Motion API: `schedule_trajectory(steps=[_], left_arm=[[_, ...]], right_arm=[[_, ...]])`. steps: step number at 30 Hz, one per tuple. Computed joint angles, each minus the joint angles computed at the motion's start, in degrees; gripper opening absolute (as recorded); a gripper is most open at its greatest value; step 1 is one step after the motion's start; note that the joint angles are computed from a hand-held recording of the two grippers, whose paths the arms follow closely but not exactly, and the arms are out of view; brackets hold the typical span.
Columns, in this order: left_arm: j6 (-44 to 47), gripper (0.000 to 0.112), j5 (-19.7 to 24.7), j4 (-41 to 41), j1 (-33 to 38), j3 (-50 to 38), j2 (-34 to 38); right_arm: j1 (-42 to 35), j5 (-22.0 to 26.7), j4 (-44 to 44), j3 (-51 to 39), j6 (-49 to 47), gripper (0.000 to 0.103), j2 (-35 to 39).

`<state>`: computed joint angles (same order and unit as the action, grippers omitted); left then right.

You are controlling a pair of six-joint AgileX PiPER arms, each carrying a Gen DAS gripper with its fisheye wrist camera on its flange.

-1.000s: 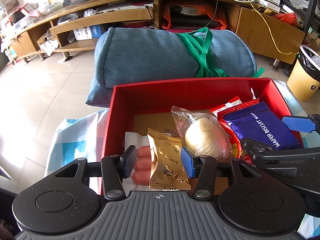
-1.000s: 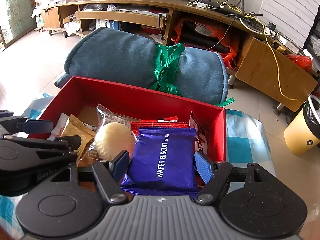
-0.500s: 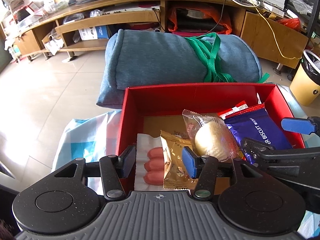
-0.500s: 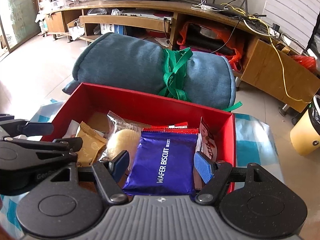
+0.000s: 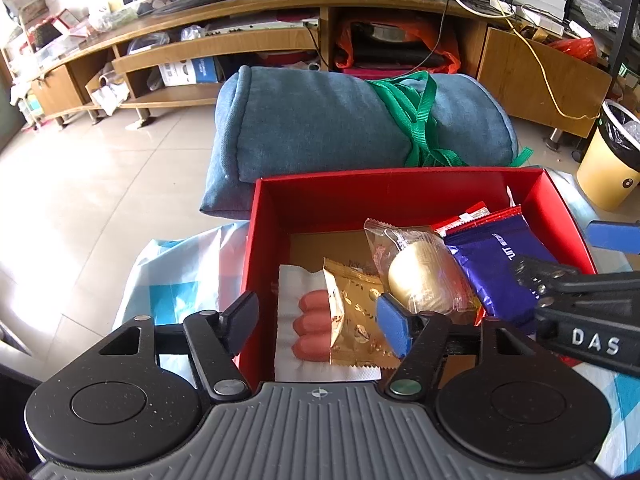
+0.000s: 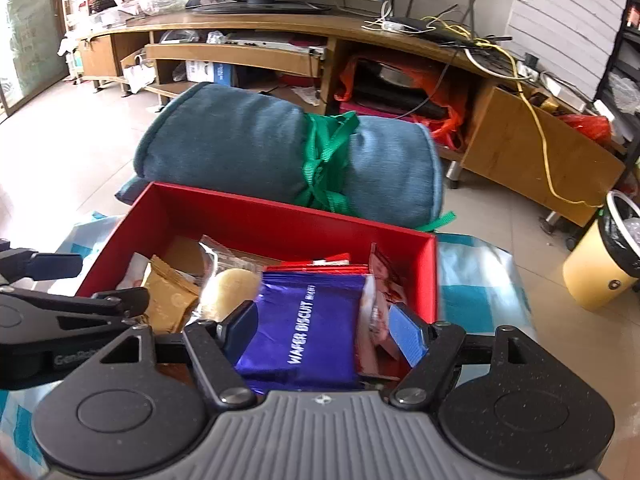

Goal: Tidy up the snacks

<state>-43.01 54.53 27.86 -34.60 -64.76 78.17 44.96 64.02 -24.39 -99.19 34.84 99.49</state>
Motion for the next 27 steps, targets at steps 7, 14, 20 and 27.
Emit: schedule_trajectory(steps=[7,14,20,27], left_arm=[[-1.8,0.076,1.7,1.2,-2.6,0.3,-1.1],[-3.8,0.082,2.9,2.3,-4.7,0.9,-2.5],[-4.7,0.083,3.5,3.4,-6.1,1.0,-2.5],[-4.7,0.083,3.5,2.8,-5.3,0.1,-1.3]], right_arm=[[0.4,0.9,-0.3,1.8,0.8,0.072,-2.0],[1.8,1.5,-1.4,3.5,2.2,0.075,-4.0],[2.1,2.0,-1.6,3.9,2.5,0.076,-4.4],[0.3,0.9,0.6,3.5,1.7,0.076,-3.7]])
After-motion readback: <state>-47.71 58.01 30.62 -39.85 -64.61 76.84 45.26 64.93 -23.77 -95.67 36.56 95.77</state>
